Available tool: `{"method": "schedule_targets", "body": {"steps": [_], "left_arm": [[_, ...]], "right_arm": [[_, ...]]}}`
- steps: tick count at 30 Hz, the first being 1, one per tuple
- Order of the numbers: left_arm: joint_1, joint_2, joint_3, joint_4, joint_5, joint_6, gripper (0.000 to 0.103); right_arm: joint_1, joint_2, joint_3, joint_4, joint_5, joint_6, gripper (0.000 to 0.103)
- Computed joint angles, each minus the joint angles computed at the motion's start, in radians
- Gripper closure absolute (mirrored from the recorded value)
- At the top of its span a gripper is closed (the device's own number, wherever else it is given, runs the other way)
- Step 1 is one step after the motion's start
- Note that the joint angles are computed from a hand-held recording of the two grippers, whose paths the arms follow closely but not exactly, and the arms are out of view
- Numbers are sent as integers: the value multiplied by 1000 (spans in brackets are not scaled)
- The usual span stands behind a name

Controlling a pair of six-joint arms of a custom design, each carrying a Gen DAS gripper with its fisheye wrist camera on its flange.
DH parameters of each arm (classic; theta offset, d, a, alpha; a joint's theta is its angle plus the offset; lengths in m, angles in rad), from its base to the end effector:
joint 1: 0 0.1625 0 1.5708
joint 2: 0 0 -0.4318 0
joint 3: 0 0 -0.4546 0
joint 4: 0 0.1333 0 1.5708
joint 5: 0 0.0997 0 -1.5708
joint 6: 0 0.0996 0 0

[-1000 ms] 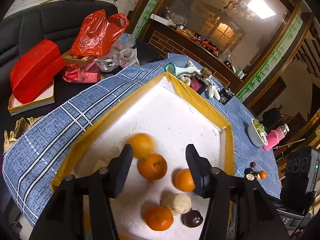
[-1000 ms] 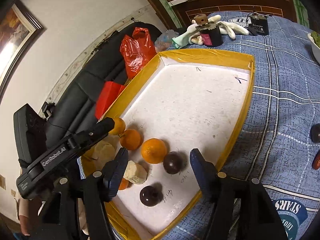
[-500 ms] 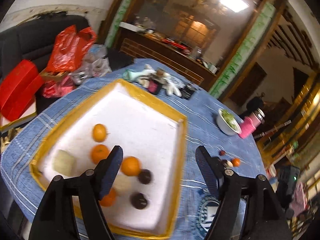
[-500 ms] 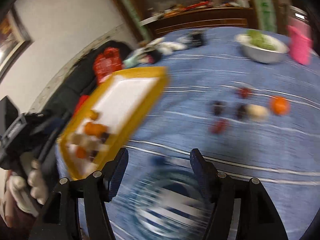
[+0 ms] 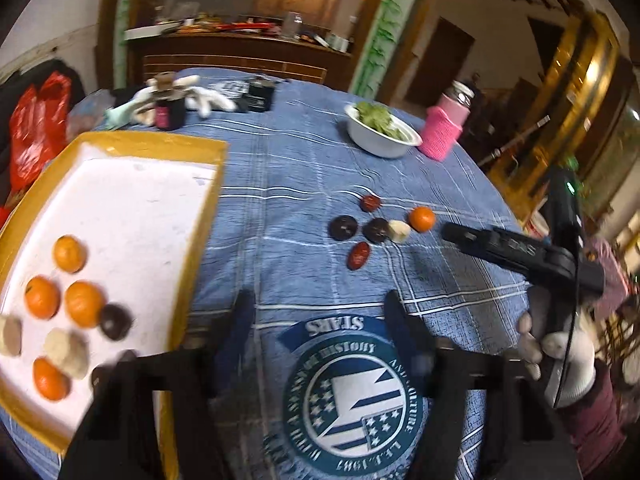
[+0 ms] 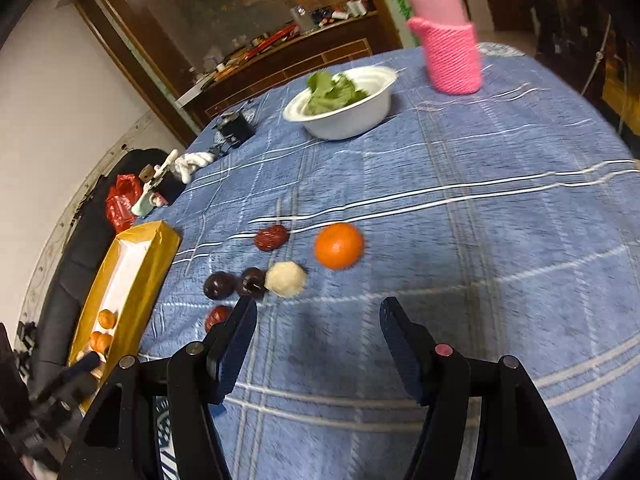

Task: Organize fruits
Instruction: 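Grasp a cream bun with the right gripper while the left grasps a red date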

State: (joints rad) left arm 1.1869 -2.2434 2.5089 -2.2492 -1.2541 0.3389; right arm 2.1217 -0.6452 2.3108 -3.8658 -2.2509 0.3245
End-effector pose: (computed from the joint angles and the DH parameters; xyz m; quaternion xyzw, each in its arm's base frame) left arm 0.0404 -0.3387 0.3343 0.3115 0.9155 -0.2058 0.1497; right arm 0.2843 -0.3278 -0.0343 -0.0013 -0.9024 0.3987 0.1636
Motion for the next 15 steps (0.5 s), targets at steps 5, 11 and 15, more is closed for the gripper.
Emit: {"method": "schedule_targets", "body": {"steps": [5,11,15], "left_arm": [[-24,86,15,-61,41,27,69],[-48,199,27,-145,40,73,69],[-50,297,28,-213,37,96,69]], "right_arm": [[-18,50,-97,102,-23,-56,40],[-3,101,-169,127,-97,-165,42],[-15,104,-167,116,-61,-189,42]]}}
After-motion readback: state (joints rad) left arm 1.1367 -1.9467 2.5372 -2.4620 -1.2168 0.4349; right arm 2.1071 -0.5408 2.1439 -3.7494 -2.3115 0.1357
